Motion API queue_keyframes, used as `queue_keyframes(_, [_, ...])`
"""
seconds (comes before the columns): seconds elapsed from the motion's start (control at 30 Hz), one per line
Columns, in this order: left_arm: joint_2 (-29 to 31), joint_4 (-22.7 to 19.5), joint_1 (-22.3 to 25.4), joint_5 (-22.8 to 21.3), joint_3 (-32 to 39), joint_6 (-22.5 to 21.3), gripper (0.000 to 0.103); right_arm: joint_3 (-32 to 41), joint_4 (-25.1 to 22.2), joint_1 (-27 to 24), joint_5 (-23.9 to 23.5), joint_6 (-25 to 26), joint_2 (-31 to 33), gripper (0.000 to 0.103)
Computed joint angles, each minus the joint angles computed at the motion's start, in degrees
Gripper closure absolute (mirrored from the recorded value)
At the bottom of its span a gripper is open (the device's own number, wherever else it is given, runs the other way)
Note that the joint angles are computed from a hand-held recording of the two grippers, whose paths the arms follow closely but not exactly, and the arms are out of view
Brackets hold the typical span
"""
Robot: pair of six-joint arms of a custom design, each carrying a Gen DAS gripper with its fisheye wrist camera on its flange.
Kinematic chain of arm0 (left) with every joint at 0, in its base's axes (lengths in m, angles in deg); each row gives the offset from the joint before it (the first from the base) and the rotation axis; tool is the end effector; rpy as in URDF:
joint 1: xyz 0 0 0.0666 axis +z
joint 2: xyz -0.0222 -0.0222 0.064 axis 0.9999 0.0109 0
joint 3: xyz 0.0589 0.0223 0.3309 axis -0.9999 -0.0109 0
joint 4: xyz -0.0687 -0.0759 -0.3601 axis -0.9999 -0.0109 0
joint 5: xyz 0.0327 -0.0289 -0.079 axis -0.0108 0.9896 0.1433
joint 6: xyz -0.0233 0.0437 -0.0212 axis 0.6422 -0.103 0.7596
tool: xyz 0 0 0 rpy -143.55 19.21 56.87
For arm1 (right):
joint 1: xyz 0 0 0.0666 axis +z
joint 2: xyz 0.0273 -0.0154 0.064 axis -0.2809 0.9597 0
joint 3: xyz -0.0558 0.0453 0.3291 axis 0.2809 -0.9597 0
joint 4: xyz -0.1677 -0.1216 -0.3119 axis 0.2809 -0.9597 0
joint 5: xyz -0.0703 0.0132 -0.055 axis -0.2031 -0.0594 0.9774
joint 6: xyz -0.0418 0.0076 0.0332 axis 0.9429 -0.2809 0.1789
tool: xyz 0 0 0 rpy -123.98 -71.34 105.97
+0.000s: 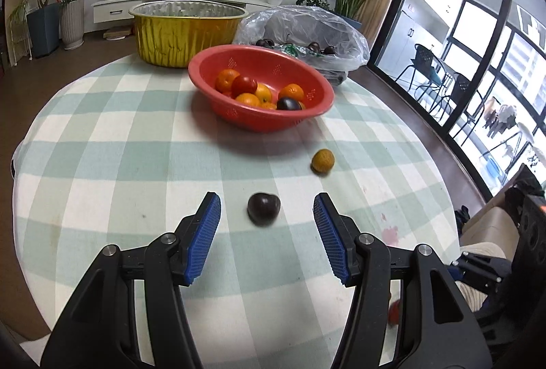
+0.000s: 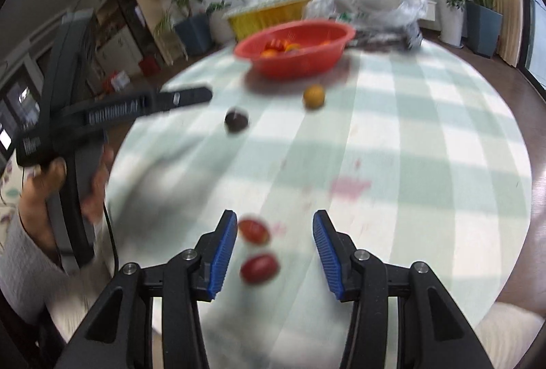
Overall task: Organize fruits
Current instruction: 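Move the left tool toward a dark plum while the right tool approaches red grape tomatoes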
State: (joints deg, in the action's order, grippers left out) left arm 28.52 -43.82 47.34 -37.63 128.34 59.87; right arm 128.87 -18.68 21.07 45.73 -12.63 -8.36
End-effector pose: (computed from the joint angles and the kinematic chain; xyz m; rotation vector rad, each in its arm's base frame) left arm 0.4324 -0.3924 0.4934 0.5400 2.3130 -0.5565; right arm 0.2909 0.2113 0.4643 0.0527 2.4203 0.3000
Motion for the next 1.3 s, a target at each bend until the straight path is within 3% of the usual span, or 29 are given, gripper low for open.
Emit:
queue_keyframes(0.33, [-2.08, 0.89, -0.5, -0.05, -4.06, 0.64, 0.048, 1.02, -3.45, 2.8, 4.99, 2.12, 2.17, 0.064])
queue_keyframes(0.47, [-1.67, 0.67, -0.61, 0.16, -3.82, 0.37, 0.048, 1.55, -4.46, 4.09, 6.76, 3.15, 2.67, 0.068])
queue_keyframes(0.57, [-1.28, 0.35, -0.69, 0.21, -3.41, 0.03, 0.048, 1.54, -4.42, 4.41, 6.04, 3.64, 2.75, 0.078])
queue_keyframes(0.7, [-0.8, -0.02, -0.69, 0.26, -3.15, -0.24, 0.047, 2.01, -4.94, 5.47, 7.95, 4.46, 3.38, 0.079])
queue_keyframes(0.97, [0.95, -1.08, -0.5, 0.49, -1.18, -0.71, 0.047, -1.69, 0.38, 2.34, 2.43, 1.83, -0.94, 0.08])
queue_keyframes(1.3, [7.52, -5.73, -0.62, -0.41, 6.92, -1.84, 0.047, -2.92, 2.51, 1.63, 1.39, 0.64, -2.07, 0.08])
